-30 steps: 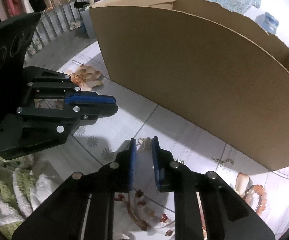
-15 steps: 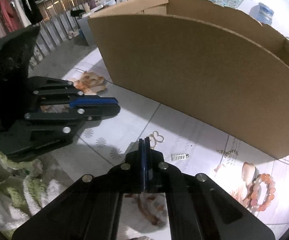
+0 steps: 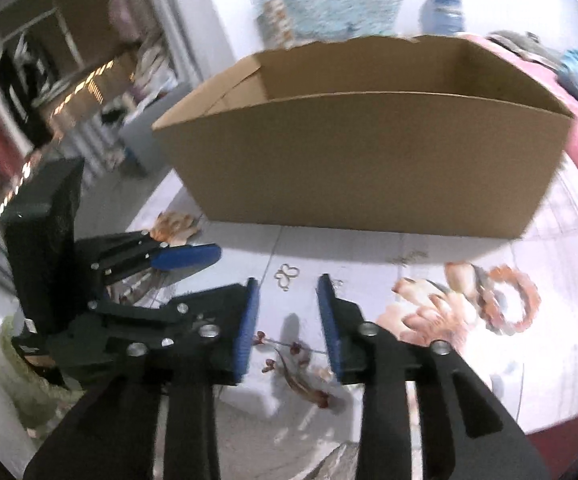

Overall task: Organize jewelry
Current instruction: 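Withdraw both open tools away from the charms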

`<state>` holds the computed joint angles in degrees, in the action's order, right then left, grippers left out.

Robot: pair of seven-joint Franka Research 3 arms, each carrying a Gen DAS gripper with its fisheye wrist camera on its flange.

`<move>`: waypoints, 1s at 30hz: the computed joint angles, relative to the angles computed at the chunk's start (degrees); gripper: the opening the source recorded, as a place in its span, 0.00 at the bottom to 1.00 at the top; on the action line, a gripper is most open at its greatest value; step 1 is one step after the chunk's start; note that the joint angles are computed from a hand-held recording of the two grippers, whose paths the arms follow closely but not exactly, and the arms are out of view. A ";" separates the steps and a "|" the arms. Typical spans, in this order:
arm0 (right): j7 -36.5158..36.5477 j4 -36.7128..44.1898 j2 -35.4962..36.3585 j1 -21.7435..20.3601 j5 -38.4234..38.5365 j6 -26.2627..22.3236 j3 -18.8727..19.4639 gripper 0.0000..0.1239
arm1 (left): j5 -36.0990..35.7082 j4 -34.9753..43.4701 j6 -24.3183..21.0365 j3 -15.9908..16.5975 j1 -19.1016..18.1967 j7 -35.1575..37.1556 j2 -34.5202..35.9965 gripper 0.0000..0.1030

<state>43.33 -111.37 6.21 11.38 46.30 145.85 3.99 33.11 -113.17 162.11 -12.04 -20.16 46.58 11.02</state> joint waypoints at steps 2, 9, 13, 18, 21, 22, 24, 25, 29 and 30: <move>-1.13 -1.74 -1.35 -0.42 2.37 1.83 -0.16 0.42 | 2.40 1.37 -3.19 0.55 -1.16 -1.39 0.47 0.63; -5.17 -4.66 -4.57 -0.66 9.01 4.68 -1.13 0.61 | 5.49 2.37 -6.05 0.77 -1.82 -6.30 0.87 0.84; -5.86 -5.32 -5.63 -0.84 11.69 5.12 -1.95 0.67 | 6.28 2.50 -6.86 0.76 -1.85 -8.20 0.96 0.90; -6.43 -7.02 -7.28 -0.57 12.99 7.38 -2.42 0.72 | 7.51 1.89 -6.30 0.76 -1.63 -9.46 0.68 0.92; -6.49 -7.93 -7.89 -0.06 12.08 9.54 -2.42 0.74 | 9.53 1.49 -5.45 1.12 -1.87 -11.34 0.62 0.92; -6.24 -8.26 -8.16 0.09 11.76 9.91 -2.45 0.75 | 10.67 1.04 -5.00 1.36 -2.00 -12.47 0.37 0.92; -4.52 -8.13 -8.10 0.33 10.06 10.71 -2.46 0.76 | 12.02 0.45 -4.54 1.50 -1.97 -13.92 0.01 0.92; -4.32 -8.12 -8.03 0.44 9.84 11.07 -2.49 0.77 | 12.89 0.28 -4.45 1.57 -2.05 -14.86 -0.09 0.92; -3.68 -8.99 -8.43 0.83 8.59 13.48 -2.49 0.78 | 14.12 0.77 -4.97 1.28 -2.03 -16.47 0.22 0.92; -3.21 -9.32 -8.66 0.95 7.99 14.11 -2.44 0.78 | 14.07 0.80 -5.09 1.19 -1.97 -16.49 0.23 0.92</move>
